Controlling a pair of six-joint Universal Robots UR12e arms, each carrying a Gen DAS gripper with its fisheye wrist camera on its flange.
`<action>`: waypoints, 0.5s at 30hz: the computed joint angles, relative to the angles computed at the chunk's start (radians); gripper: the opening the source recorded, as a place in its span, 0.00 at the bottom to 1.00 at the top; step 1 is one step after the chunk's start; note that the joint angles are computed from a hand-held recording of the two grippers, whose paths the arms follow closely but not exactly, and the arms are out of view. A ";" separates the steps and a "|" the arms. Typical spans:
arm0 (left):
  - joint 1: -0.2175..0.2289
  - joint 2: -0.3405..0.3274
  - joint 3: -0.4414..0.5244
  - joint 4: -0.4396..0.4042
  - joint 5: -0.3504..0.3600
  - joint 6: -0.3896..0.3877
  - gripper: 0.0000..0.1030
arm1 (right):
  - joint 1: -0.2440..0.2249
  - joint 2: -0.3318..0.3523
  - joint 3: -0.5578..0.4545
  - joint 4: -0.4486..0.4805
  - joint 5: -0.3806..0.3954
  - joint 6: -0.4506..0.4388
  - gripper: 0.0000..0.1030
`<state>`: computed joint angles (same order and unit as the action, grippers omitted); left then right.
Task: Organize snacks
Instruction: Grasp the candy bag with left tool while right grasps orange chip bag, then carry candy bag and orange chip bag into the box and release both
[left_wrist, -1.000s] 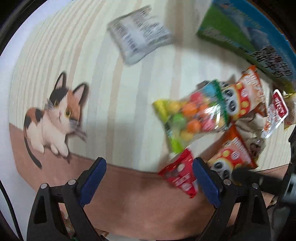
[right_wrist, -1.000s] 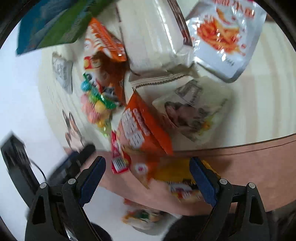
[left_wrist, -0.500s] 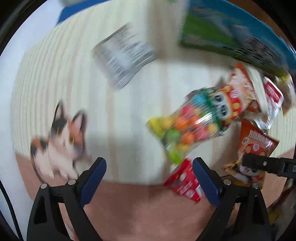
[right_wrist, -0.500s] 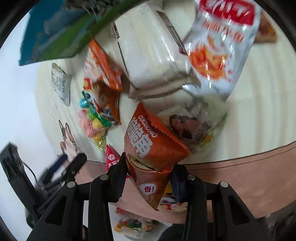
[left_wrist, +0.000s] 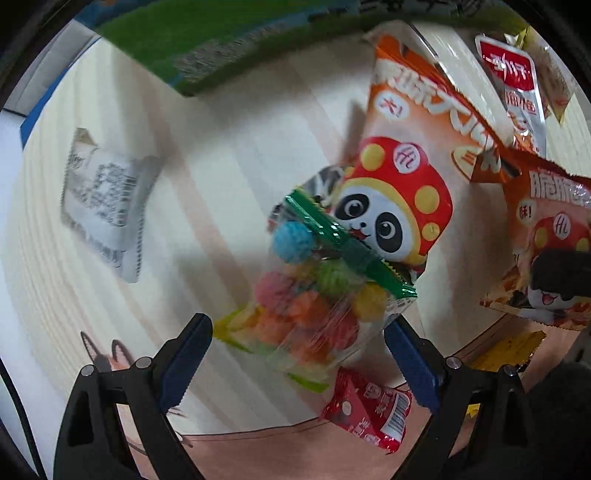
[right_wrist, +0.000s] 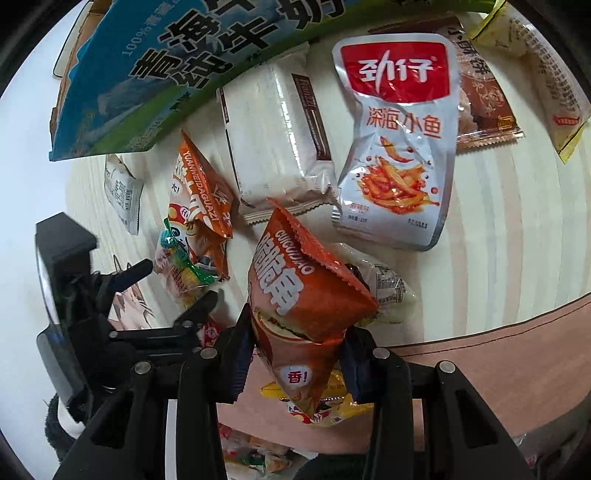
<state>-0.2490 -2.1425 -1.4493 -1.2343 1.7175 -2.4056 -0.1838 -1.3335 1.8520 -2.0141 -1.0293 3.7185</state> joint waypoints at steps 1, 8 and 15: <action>-0.001 -0.004 0.000 0.006 -0.001 0.003 0.93 | 0.000 0.000 0.001 -0.001 0.000 -0.001 0.42; -0.003 -0.037 0.046 0.008 -0.018 -0.023 0.65 | -0.002 0.005 -0.006 0.007 0.004 -0.014 0.42; -0.018 -0.002 0.019 0.019 -0.033 -0.122 0.56 | 0.021 0.026 -0.026 0.000 -0.010 -0.013 0.42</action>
